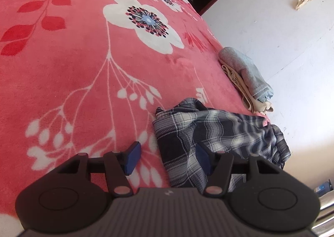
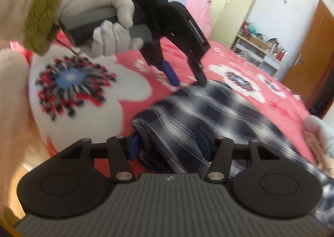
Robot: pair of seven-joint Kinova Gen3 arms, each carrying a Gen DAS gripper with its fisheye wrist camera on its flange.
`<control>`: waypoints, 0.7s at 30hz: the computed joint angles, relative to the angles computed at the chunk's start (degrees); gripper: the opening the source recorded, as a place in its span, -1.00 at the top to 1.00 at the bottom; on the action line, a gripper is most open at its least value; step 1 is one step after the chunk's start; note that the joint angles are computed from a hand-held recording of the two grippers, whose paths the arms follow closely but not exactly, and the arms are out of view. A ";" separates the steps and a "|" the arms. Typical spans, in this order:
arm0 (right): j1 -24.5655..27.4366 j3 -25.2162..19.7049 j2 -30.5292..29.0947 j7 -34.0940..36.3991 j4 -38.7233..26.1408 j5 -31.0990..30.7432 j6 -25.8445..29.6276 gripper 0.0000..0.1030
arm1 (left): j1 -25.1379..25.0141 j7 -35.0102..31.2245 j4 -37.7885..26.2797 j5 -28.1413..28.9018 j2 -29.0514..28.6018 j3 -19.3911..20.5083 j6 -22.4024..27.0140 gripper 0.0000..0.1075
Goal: Fold clothes
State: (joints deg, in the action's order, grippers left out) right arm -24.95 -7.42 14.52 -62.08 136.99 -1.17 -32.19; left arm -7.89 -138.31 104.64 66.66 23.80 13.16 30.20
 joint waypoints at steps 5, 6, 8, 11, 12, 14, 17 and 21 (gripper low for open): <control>-2.12 0.70 2.46 4.52 0.84 -0.69 -4.42 0.24 | 0.21 -5.52 -0.77 5.62 2.39 1.85 -3.43 0.03; -1.29 0.30 2.96 4.12 0.65 0.75 -4.85 0.35 | 0.54 -6.15 -0.98 6.31 2.75 1.88 -4.11 0.13; 1.48 -0.99 3.07 0.84 0.14 4.08 -4.35 0.52 | 1.02 -6.89 -1.08 7.59 3.20 1.97 -5.21 0.29; 2.73 -1.04 3.01 -1.46 0.43 5.26 -5.44 0.75 | 1.32 -8.11 -0.75 9.99 3.33 2.14 -5.79 0.59; 2.97 -0.96 3.06 -1.84 0.68 5.45 -6.30 0.77 | 1.41 -8.49 -0.54 11.07 3.19 2.11 -5.81 0.67; 3.71 -0.91 3.21 -3.00 1.36 5.98 -8.64 0.78 | 1.76 -8.20 -0.22 13.27 2.63 1.60 -5.34 0.71; 6.04 -1.02 2.77 -6.60 2.19 8.07 -11.53 0.78 | 2.48 -7.61 -0.11 17.14 1.56 0.43 -3.70 0.74; 9.79 -0.69 1.62 -13.10 3.76 10.66 -15.88 0.79 | 5.65 -5.37 -1.78 19.00 -0.22 -1.27 -3.01 0.75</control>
State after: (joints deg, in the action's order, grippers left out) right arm -15.16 -8.10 16.14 -75.17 140.75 9.49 -48.07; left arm -2.24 -143.68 102.87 85.66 23.58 11.89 27.19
